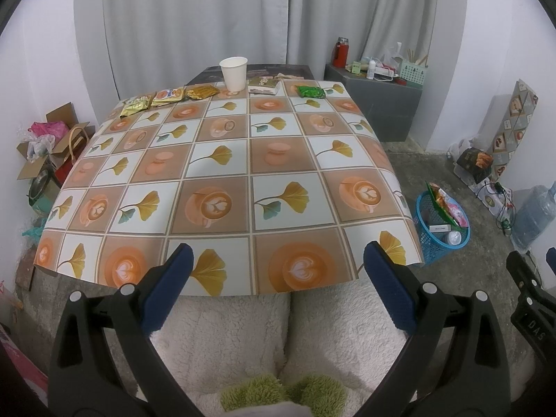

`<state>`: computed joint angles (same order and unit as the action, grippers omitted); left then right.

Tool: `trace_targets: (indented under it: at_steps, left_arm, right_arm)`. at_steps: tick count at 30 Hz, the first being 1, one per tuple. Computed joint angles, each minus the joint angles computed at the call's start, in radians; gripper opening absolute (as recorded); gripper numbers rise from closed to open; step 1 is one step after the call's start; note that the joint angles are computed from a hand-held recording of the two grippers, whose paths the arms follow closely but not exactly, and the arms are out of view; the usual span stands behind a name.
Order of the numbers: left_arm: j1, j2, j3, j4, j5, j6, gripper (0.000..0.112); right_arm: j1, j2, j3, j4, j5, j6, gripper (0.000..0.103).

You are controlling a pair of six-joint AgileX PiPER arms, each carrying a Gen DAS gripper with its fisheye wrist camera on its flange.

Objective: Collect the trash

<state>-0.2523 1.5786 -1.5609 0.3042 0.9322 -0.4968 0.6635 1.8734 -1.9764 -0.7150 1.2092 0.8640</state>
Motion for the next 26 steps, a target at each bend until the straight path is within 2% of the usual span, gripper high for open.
trace_targets:
  at_steps: [26]
  left_arm:
    - [0.021,0.009,-0.018,-0.006,-0.017,0.029,0.094]
  right_arm:
    - [0.002,0.002,-0.003,-0.001,0.002,0.003,0.097]
